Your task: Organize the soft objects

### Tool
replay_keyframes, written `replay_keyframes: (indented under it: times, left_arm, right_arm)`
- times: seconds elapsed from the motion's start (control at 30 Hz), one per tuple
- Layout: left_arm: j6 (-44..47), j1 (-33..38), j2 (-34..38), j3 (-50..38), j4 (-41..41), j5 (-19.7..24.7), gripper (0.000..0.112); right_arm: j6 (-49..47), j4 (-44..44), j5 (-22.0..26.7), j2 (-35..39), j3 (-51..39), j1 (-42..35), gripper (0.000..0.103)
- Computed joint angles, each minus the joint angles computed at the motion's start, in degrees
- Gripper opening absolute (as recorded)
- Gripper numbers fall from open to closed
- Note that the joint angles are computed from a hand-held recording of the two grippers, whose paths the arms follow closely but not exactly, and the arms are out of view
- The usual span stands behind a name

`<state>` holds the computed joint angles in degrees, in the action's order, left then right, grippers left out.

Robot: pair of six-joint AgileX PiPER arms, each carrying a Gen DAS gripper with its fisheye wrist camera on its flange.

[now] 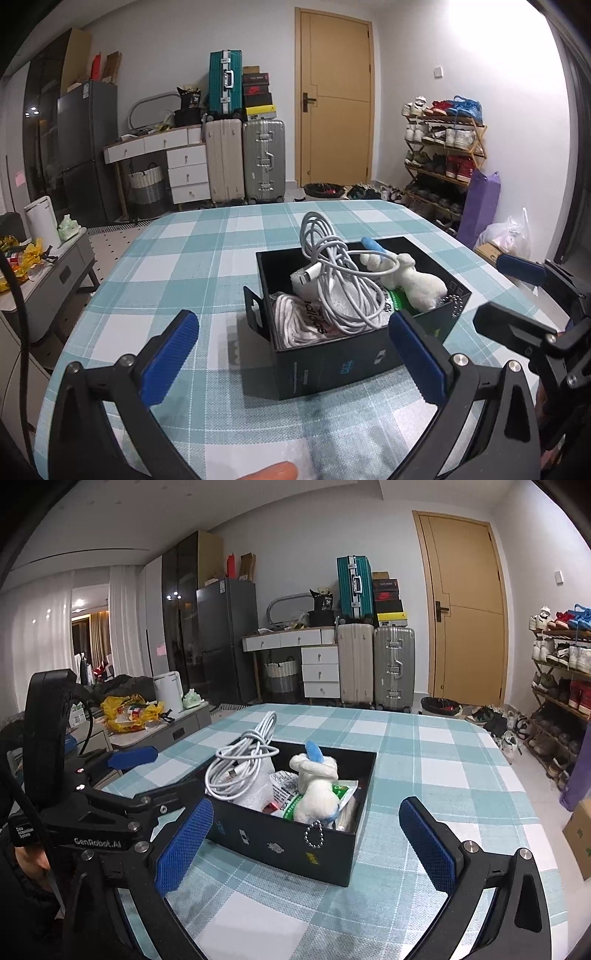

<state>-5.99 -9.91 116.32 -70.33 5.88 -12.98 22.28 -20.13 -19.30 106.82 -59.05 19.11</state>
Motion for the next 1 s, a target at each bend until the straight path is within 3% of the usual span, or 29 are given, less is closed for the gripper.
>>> replay_keyframes:
  times: [0.23, 0.57, 1.0]
  left_arm:
    - [2.3, 0.0, 1.1, 0.7, -3.0, -3.2, 0.103]
    - [6.5, -0.4, 1.2, 0.7, -7.5, -3.5, 0.103]
    - [6.6, -0.7, 0.5, 2.1, -7.6, -5.6, 0.103]
  right_arm:
    - [-5.4, 4.8, -0.7, 0.6, 0.6, 0.6, 0.102]
    - [-7.3, 6.7, -3.6, 0.6, 2.0, 1.0, 0.102]
    - [-9.3, 8.6, -4.7, 0.1, 3.1, 1.3, 0.103]
